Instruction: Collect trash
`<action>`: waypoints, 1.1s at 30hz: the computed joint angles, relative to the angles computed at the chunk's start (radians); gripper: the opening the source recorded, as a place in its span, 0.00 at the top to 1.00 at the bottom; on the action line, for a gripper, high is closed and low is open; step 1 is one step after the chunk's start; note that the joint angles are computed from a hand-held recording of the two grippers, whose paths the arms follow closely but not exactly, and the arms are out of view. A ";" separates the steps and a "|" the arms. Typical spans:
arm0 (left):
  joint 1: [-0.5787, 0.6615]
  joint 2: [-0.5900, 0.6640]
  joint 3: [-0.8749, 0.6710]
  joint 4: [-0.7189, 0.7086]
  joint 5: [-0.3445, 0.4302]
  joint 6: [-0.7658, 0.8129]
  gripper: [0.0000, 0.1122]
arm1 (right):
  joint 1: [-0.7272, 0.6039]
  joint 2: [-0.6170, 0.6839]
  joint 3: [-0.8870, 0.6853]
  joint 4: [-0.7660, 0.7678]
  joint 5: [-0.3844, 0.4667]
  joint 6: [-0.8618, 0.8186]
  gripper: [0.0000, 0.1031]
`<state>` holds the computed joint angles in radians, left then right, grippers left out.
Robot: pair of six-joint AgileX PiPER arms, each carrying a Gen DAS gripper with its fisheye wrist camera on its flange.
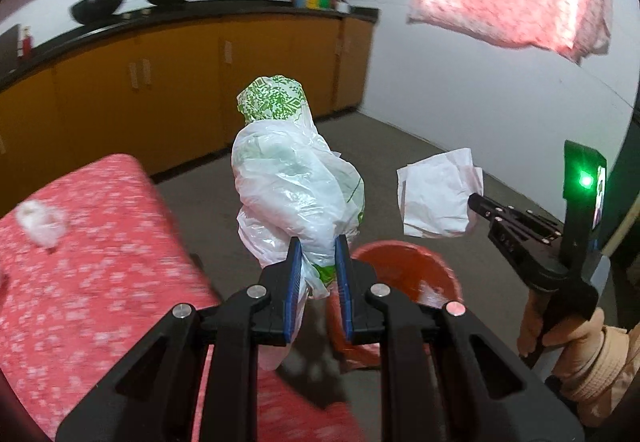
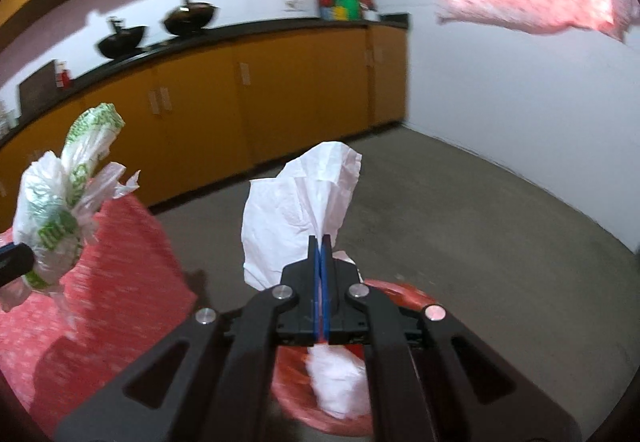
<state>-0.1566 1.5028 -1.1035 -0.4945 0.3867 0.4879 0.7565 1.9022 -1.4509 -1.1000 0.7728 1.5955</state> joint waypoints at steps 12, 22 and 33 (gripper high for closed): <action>-0.244 0.257 -0.171 0.286 0.035 -0.369 0.85 | -0.155 -0.059 0.308 -0.087 -0.126 0.216 0.97; -0.313 0.448 -0.287 0.449 0.047 -0.579 0.85 | -0.235 0.015 0.355 -0.151 -0.227 0.302 0.97; -0.357 0.577 -0.372 0.558 0.087 -0.737 0.85 | -0.264 0.115 0.285 -0.143 -0.319 0.260 0.97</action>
